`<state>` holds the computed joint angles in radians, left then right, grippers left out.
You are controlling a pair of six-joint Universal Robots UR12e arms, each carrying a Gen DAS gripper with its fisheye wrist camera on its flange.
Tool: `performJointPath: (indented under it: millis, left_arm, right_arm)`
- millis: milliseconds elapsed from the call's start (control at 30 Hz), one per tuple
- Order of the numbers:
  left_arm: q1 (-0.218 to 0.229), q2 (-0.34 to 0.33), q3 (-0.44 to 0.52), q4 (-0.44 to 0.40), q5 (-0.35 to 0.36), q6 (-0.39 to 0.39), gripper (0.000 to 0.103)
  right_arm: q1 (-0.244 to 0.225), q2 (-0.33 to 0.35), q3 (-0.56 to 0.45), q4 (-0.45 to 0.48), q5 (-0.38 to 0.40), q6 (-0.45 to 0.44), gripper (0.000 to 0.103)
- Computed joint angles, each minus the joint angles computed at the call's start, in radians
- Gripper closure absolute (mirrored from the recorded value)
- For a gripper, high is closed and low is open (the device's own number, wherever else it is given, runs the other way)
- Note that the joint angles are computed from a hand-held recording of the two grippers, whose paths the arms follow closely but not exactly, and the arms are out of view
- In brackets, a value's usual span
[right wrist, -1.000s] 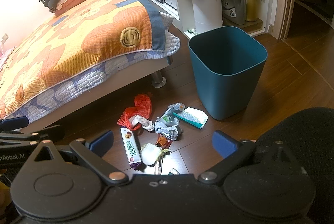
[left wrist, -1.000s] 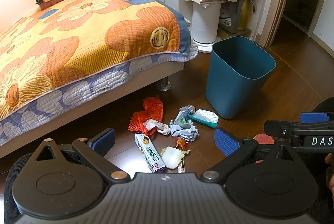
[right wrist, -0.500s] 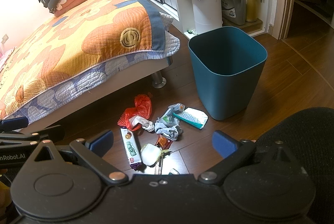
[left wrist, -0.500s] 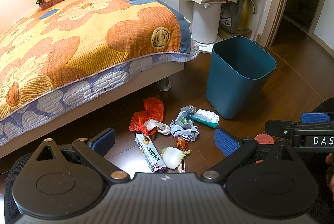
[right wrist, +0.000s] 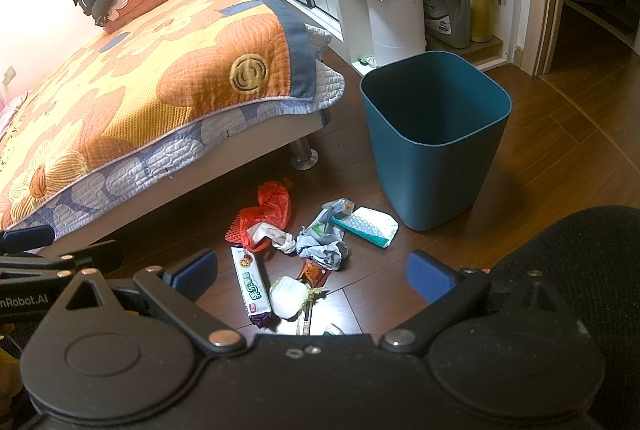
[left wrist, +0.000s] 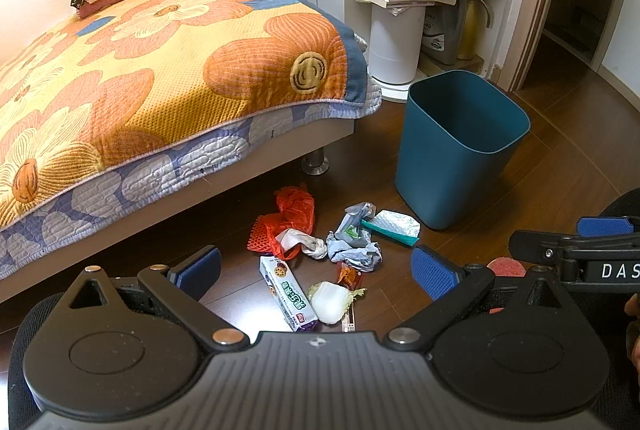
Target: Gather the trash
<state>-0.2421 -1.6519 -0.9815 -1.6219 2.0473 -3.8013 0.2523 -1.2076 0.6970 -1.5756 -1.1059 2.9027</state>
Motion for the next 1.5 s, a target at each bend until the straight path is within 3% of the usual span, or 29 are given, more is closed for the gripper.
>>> performJointPath:
  millis: [1267,1500]
  left_arm:
    - [0.002,0.002,0.000,0.001,-0.002,0.003,0.001]
    - [0.018,0.004,0.003,0.003,-0.027,-0.007,0.001]
  right_arm:
    - [0.000,0.001,-0.003,0.006,0.002,-0.002,0.002]
    - [-0.025,0.049,-0.098,0.075,0.095,0.056,0.001]
